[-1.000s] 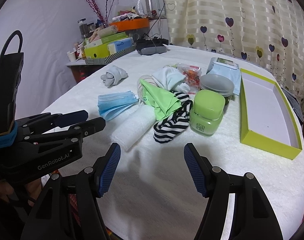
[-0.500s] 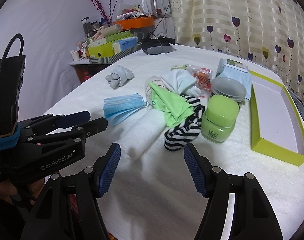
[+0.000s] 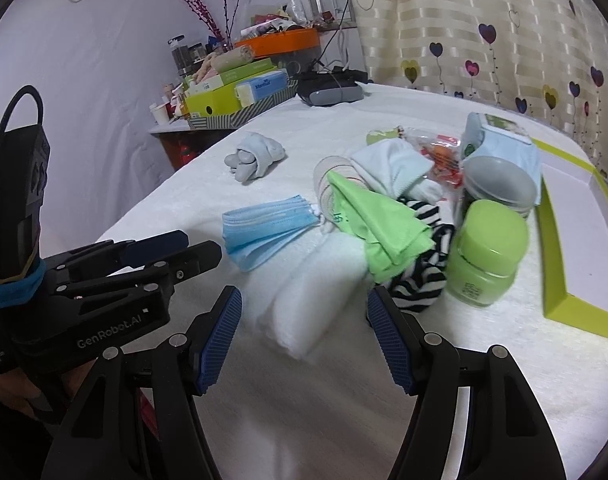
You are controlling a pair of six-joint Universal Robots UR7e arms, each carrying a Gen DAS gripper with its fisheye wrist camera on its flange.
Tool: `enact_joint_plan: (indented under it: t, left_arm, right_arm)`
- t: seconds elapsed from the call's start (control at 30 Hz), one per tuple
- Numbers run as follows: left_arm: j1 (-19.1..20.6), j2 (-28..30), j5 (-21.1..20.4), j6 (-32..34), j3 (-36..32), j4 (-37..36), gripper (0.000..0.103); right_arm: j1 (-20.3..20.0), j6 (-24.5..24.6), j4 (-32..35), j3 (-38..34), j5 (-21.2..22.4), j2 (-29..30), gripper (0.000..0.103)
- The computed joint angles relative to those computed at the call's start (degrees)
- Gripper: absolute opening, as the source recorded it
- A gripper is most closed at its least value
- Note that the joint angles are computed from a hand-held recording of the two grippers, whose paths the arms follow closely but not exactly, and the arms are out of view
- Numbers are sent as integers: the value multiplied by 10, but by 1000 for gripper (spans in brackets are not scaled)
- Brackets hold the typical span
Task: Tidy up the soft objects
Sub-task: 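Close left tool on blue mask while right tool grasps rolled white towel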
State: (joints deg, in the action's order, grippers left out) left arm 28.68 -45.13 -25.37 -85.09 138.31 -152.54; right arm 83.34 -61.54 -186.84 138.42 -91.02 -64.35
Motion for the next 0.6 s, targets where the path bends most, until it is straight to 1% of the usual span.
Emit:
enact_joint_plan:
  t: [0.17,0.27,0.3,0.37,0.47,0.53,0.6]
  left_arm:
    - [13,-2,7,36,12,-52,40]
    - [29,9,9,85,14,-114,40]
    - [34,12,7,101,14,-132,40]
    - [45,26,0,152,13,-194,40]
    - [60,43,-11,214,5,-252,40]
    - [70,52,-16,248,-3,-281,40]
    - [82,56,-21,270,-14,-289,40]
  right_arm:
    - [10,15,-3,-15,-17,29,66]
    - [16,29,-9,-25,-34,50,66]
    - [17,32,-11,-28,-39,55,64]
    - [19,38,-14,-35,-52,66,55]
    - [17,45,-18,-41,-60,74,51]
    - [16,45,-18,-42,-61,76,51]
    - [16,42,-27,-41,-62,79,46]
